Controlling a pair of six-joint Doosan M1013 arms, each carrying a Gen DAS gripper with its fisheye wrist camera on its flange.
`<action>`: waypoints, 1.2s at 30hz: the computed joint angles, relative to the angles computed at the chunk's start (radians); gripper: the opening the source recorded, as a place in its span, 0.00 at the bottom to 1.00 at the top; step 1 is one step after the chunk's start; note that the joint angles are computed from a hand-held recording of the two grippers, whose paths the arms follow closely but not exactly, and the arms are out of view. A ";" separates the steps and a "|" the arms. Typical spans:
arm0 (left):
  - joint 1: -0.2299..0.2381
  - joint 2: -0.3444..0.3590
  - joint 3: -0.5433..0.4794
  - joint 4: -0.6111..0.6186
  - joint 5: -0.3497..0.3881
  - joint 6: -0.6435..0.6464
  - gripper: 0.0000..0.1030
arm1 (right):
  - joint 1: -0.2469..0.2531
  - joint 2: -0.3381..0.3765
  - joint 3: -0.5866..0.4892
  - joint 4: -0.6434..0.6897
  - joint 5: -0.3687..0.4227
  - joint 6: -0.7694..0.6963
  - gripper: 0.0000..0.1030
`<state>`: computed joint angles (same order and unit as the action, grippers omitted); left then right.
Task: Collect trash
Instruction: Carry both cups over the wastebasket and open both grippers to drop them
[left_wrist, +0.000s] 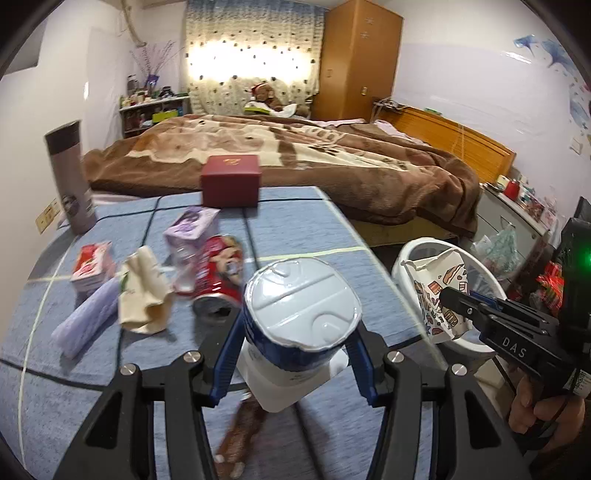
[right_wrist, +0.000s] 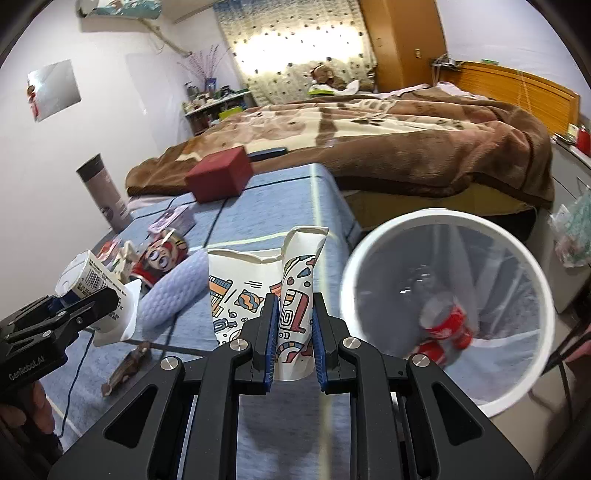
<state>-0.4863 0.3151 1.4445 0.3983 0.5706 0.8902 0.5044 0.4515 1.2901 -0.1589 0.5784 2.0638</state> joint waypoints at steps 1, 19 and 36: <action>-0.005 0.004 -0.007 -0.007 -0.002 0.014 0.54 | -0.003 -0.005 0.006 -0.016 -0.002 0.018 0.17; -0.079 0.148 -0.220 -0.247 0.036 0.322 0.54 | -0.070 -0.049 0.065 -0.184 0.064 0.208 0.17; -0.103 0.270 -0.379 -0.342 0.153 0.414 0.55 | -0.121 -0.021 0.049 -0.140 0.170 0.146 0.17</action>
<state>-0.5898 0.5849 1.0657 0.0559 0.7237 1.3039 0.3830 0.4310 1.3392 -0.2984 0.7481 2.2100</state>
